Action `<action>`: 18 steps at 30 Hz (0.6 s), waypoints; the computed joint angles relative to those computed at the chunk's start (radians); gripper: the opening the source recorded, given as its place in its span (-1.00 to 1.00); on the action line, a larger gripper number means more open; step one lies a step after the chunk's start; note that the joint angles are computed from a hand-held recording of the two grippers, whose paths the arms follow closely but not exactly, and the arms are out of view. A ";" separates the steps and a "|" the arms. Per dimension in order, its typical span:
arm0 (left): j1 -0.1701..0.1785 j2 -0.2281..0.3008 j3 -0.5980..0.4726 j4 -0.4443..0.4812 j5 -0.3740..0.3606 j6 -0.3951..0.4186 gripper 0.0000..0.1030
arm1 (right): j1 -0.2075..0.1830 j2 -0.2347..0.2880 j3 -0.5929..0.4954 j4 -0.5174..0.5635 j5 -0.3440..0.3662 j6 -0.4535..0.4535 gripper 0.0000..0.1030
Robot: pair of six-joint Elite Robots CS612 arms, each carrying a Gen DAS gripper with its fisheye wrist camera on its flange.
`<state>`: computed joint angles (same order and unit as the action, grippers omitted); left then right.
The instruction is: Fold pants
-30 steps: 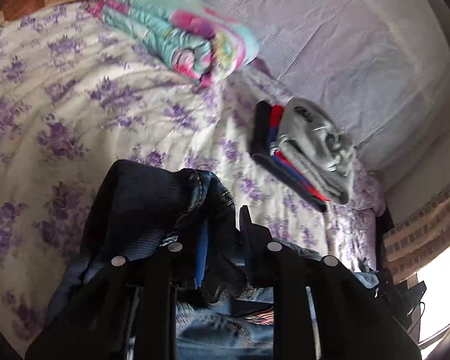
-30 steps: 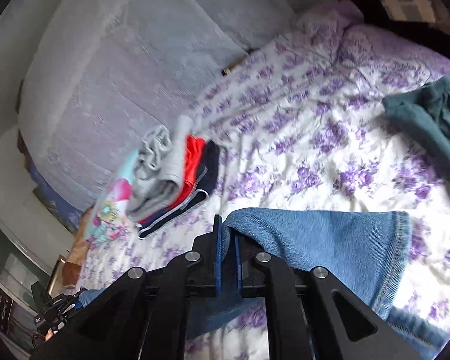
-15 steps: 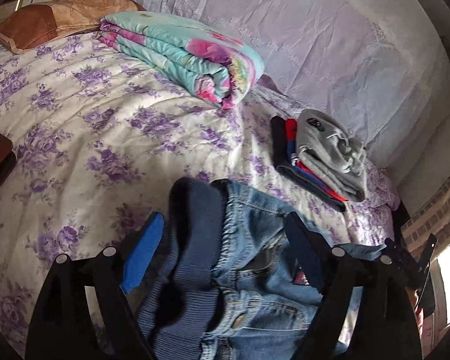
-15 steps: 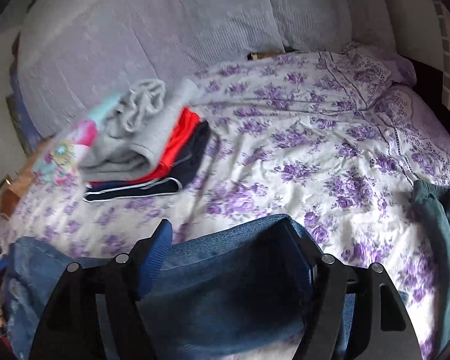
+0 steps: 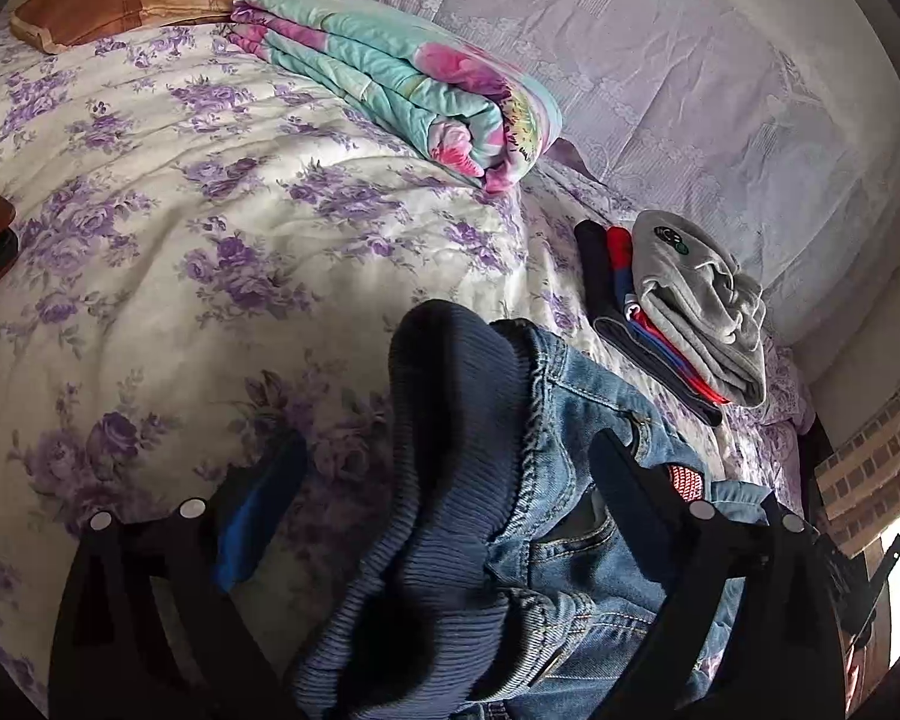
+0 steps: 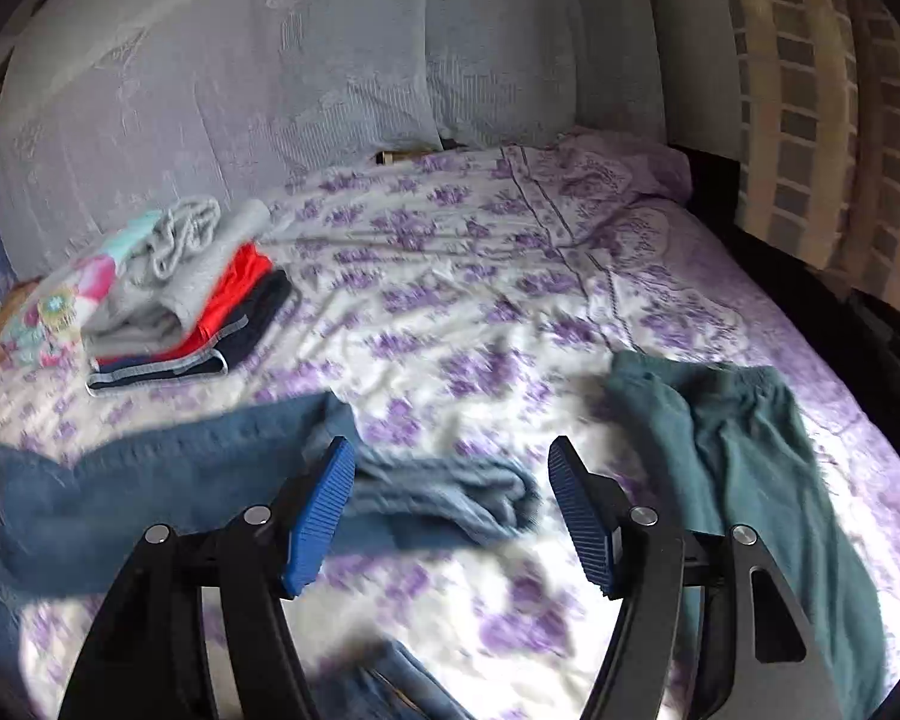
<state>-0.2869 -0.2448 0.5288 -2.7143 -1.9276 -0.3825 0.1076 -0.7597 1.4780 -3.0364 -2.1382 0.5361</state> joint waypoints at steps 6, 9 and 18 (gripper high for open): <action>-0.002 -0.002 0.010 -0.018 0.001 -0.004 0.86 | -0.035 0.012 -0.016 0.140 0.142 0.037 0.05; -0.006 -0.006 0.016 -0.013 0.021 0.003 0.86 | -0.037 0.082 -0.168 0.284 0.038 -0.006 0.08; 0.019 0.001 -0.007 0.019 -0.092 -0.071 0.86 | -0.040 0.059 -0.107 0.100 0.089 0.020 0.58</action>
<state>-0.2678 -0.2435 0.5214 -2.6957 -2.0201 -0.4538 0.0673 -0.7002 1.3711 -2.9366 -2.0492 0.5564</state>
